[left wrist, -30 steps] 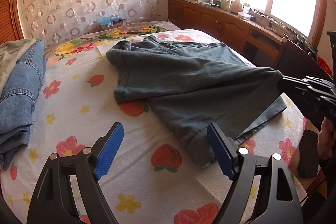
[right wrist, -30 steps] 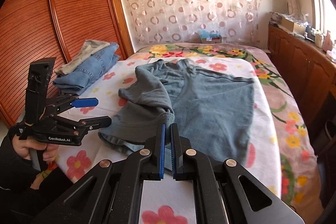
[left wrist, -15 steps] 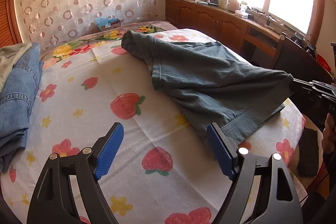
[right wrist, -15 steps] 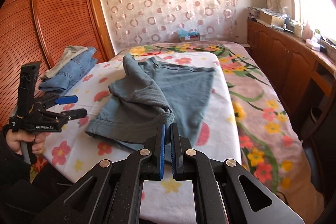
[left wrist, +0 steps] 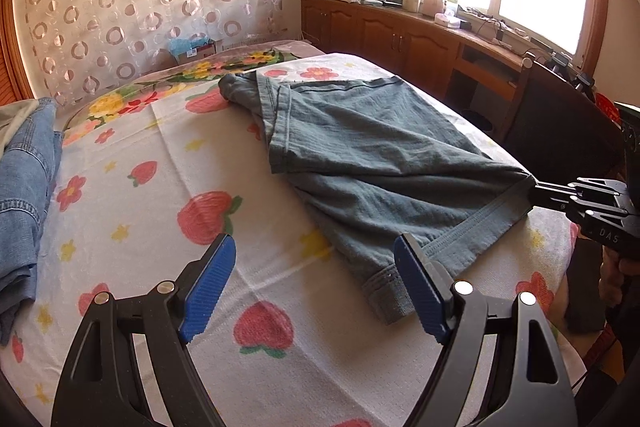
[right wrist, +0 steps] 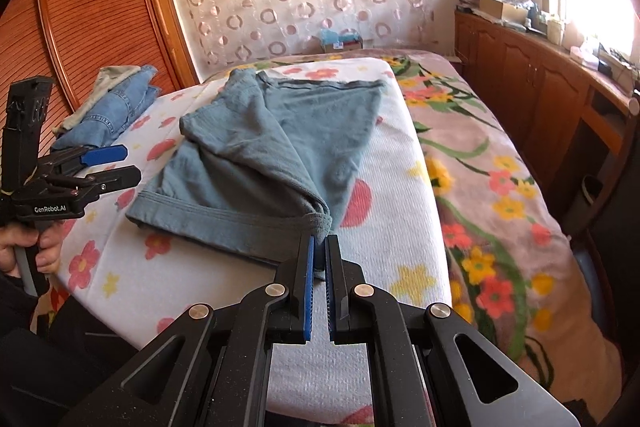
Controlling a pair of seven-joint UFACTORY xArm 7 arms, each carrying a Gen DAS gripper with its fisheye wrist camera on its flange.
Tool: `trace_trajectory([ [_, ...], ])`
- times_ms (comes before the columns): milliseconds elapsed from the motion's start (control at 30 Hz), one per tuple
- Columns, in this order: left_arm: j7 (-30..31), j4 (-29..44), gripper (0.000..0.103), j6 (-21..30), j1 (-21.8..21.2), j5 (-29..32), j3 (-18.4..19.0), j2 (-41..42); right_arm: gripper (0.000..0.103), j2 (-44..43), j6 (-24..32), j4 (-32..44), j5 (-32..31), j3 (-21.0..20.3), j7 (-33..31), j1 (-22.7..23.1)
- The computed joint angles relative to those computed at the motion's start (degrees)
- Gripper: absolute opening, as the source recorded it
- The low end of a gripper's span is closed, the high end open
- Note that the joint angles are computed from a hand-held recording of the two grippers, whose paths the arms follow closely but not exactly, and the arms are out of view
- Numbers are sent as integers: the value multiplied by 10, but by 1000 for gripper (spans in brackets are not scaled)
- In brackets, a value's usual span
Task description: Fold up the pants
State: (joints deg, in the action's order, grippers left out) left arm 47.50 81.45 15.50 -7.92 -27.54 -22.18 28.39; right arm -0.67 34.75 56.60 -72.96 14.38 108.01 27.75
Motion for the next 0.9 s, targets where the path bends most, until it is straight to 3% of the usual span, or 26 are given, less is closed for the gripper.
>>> trace_trajectory([
  [167, -17, 8, 82, 12, -12, 17, 12, 11, 5, -2, 4, 1, 10, 0, -7, 0],
  [400, -27, 13, 82, 22, -13, 24, 14, 19, 30, -4, 64, 18, -7, 12, -24, 13],
  [733, -16, 19, 82, 15, 14, -7, 4, 9, 33, 57, 0, 96, -45, -16, -58, 13],
  [900, -17, 32, 82, 11, 21, -11, 10, 10, 33, 106, -46, 155, -43, -43, -106, 19],
])
